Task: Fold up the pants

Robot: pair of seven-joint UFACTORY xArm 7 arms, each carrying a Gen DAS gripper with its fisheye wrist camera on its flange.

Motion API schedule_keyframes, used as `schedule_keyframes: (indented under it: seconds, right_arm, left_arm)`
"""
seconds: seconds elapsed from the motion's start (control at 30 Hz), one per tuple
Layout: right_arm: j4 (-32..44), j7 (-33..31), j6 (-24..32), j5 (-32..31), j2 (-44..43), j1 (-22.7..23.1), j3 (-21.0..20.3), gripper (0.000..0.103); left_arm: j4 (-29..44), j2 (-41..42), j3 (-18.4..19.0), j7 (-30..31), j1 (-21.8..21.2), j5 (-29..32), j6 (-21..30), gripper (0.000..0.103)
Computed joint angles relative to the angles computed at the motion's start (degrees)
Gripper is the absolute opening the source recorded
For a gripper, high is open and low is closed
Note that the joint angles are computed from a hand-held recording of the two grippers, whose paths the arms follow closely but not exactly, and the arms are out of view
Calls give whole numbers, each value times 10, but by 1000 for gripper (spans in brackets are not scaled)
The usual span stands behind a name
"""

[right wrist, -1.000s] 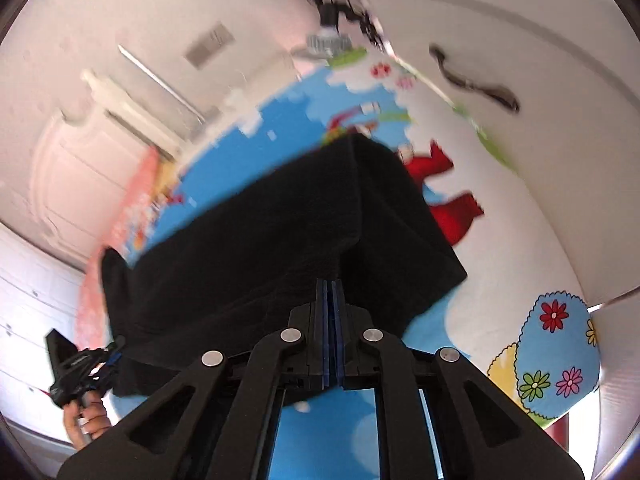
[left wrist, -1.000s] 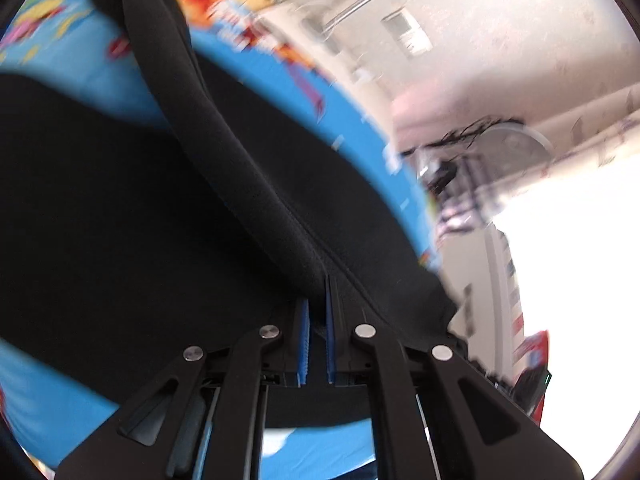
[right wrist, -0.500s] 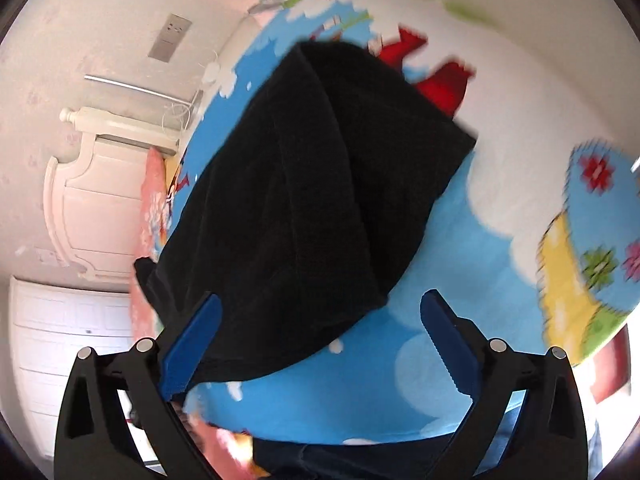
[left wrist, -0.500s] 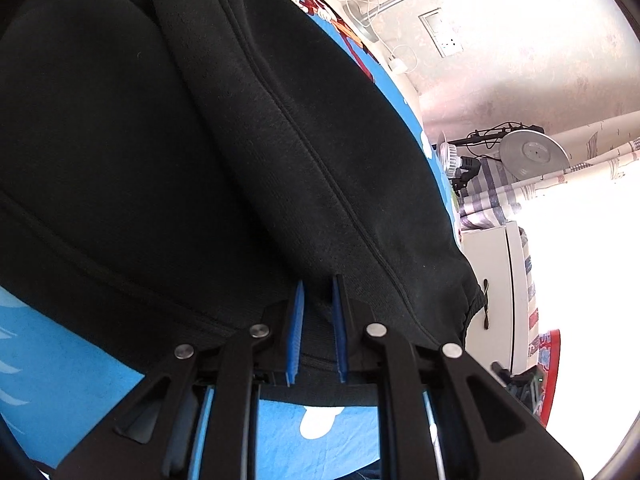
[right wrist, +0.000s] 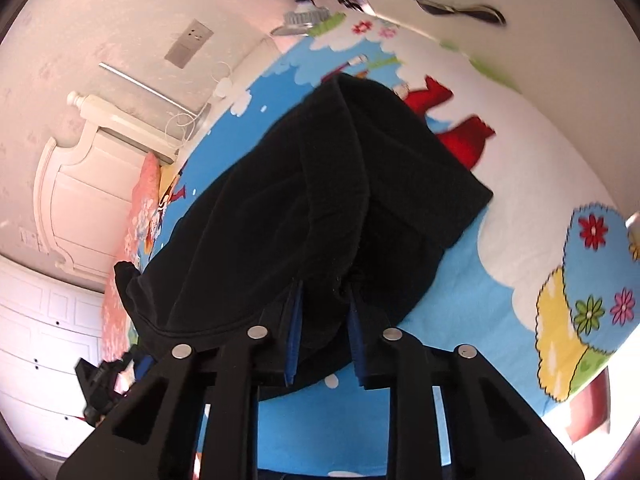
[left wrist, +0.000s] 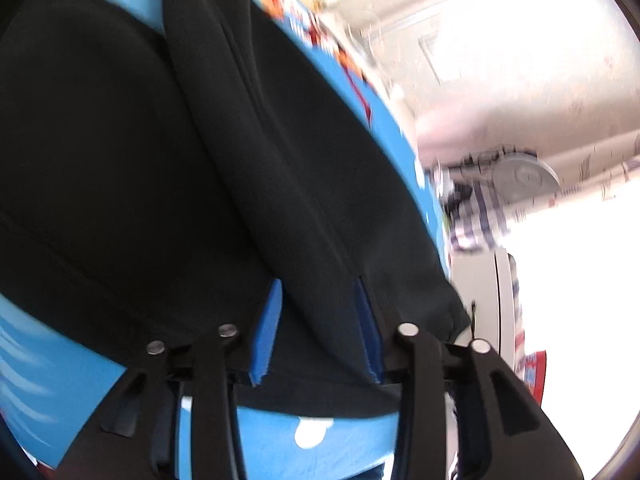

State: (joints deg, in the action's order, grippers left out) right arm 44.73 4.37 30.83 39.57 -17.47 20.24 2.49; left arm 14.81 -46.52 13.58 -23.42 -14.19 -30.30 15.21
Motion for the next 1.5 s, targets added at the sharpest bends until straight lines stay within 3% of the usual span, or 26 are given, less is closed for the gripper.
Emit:
schedule_keyframes:
  seconds: [0.07, 0.13, 0.2, 0.27, 0.37, 0.4, 0.43, 0.5, 0.6, 0.67, 0.73, 0.83, 0.93, 0.97, 1.0, 1.03, 1.07, 1.1, 1.17, 1.23, 1.27, 1.37, 1.4, 1.47, 1.5]
  right_arm:
    - [7, -9, -14, 4, 7, 2, 0, 18]
    - [15, -22, -20, 17, 14, 5, -5, 17]
    - [24, -28, -23, 27, 21, 5, -7, 15]
    - [35, -35, -22, 31, 26, 3, -7, 15]
    - [62, -38, -12, 29, 41, -3, -6, 14]
    - [79, -42, -4, 31, 53, -5, -7, 14]
    - [95, -45, 5, 32, 64, -10, -8, 14]
    - [130, -53, 16, 29, 83, -21, -6, 13]
    - [152, -40, -12, -21, 73, -41, 9, 13]
    - [128, -33, -12, -45, 47, -53, 3, 13]
    - [108, -26, 14, -65, 45, -65, -9, 13]
    - [90, 2, 58, -123, 68, -85, -4, 13]
    - [68, 2, 48, -140, 71, -87, 3, 15]
    - [64, 1, 42, -129, 70, -86, 1, 22]
    - [61, 6, 34, -125, 69, -87, 1, 34]
    - [60, 10, 30, -128, 69, -87, 2, 40]
    - [59, 16, 24, -130, 69, -87, 4, 58]
    - [53, 13, 12, -118, 66, -84, 3, 76]
    - [50, 19, -6, -112, 64, -78, 6, 81]
    - [47, 43, -14, -145, 60, -81, 15, 83]
    - [44, 52, -17, -159, 58, -82, 17, 85]
    - [41, 103, -24, -224, 60, -89, 33, 90]
    - [40, 126, -25, -247, 60, -91, 38, 91]
    - [37, 139, -18, -258, 55, -88, 34, 92]
    - [34, 136, -16, -246, 51, -83, 27, 93]
  left_arm:
    - [24, 13, -31, 7, 82, 2, 39, 51]
    - [61, 59, -40, 11, 158, 18, 55, 54]
    - [112, 132, -2, 6, 188, 61, 54, 54]
    - [171, 214, 13, 21, 215, 54, 63, 52]
    - [265, 319, 44, 93, 222, 0, 113, 48]
    - [305, 363, 62, 113, 214, -28, 143, 38]
    - [330, 386, 66, 127, 220, -43, 162, 13]
    - [365, 394, 61, 135, 228, -30, 186, 12]
    - [336, 297, 85, 61, 184, 71, 148, 10]
    - [265, 183, 35, -5, 227, 139, 132, 9]
    - [176, 63, -45, -15, 318, 122, 150, 9]
    - [38, -95, -87, -32, 362, 106, 215, 9]
    - [-60, -207, -67, -48, 367, 117, 258, 6]
    - [-82, -243, -49, -51, 369, 130, 271, 10]
    - [-99, -278, -55, -57, 391, 120, 288, 15]
    - [-106, -296, -43, -58, 400, 131, 288, 27]
    - [-102, -301, -48, -54, 405, 139, 291, 34]
    - [-88, -298, -77, -55, 417, 155, 300, 36]
    - [-47, -265, -115, -50, 419, 202, 297, 50]
    - [2, -201, -159, -36, 419, 262, 276, 67]
    - [39, -147, -184, -24, 410, 308, 265, 70]
    - [115, -18, -255, -26, 424, 428, 246, 71]
    - [149, 41, -289, -29, 449, 465, 237, 71]
    - [215, 153, -324, -67, 467, 545, 243, 71]
    - [244, 198, -327, -63, 469, 555, 248, 70]
